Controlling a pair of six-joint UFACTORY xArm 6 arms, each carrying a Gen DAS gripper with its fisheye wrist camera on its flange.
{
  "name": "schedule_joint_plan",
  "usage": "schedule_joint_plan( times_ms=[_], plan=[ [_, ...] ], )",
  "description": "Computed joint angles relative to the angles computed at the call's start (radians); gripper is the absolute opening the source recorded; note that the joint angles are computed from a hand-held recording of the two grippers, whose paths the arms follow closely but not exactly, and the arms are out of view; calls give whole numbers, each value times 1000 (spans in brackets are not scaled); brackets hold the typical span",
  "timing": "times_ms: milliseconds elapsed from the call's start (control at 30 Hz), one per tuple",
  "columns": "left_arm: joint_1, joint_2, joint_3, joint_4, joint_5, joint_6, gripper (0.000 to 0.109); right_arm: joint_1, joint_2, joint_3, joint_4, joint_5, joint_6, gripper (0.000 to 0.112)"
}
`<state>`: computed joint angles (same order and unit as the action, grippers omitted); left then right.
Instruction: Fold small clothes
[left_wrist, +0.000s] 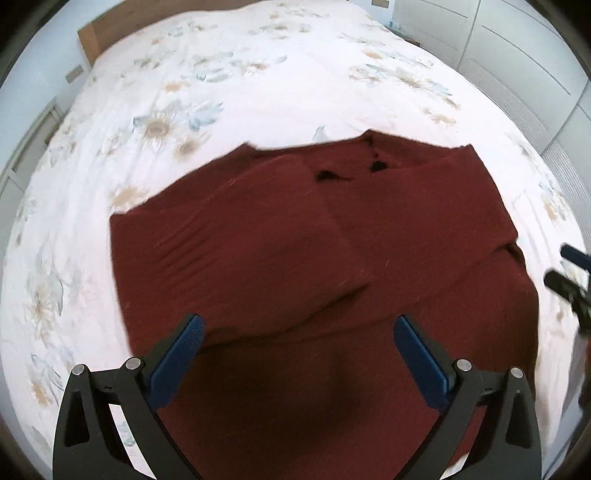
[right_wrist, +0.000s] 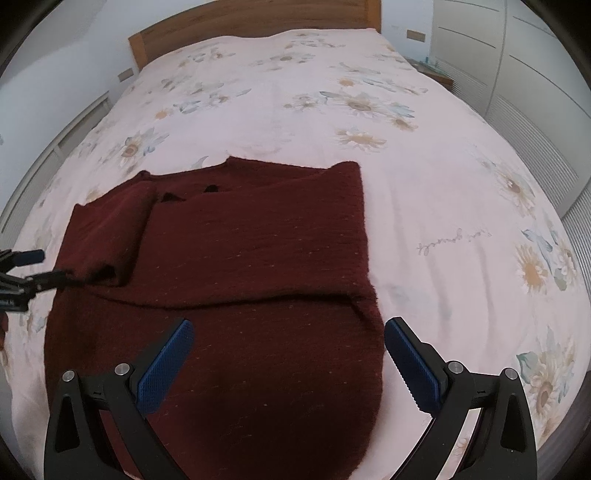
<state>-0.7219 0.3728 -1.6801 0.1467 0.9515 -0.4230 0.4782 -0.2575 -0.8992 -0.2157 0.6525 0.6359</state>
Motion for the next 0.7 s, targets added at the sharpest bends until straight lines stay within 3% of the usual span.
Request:
schedule_joint_plan(
  times_ms=[167, 433, 567, 700],
  plan=[
    [59, -112, 173, 148, 2, -74, 101, 22, 27, -22, 8, 2, -8, 102],
    [157, -113, 294, 119, -46, -108, 100, 64, 88, -75, 2, 35, -1, 102],
    [180, -66, 281, 95, -74, -128, 75, 86, 136, -124, -9, 60, 2, 102],
    [184, -30, 248, 81, -104, -126, 63, 111, 199, -195, -7, 73, -9, 102]
  ],
)
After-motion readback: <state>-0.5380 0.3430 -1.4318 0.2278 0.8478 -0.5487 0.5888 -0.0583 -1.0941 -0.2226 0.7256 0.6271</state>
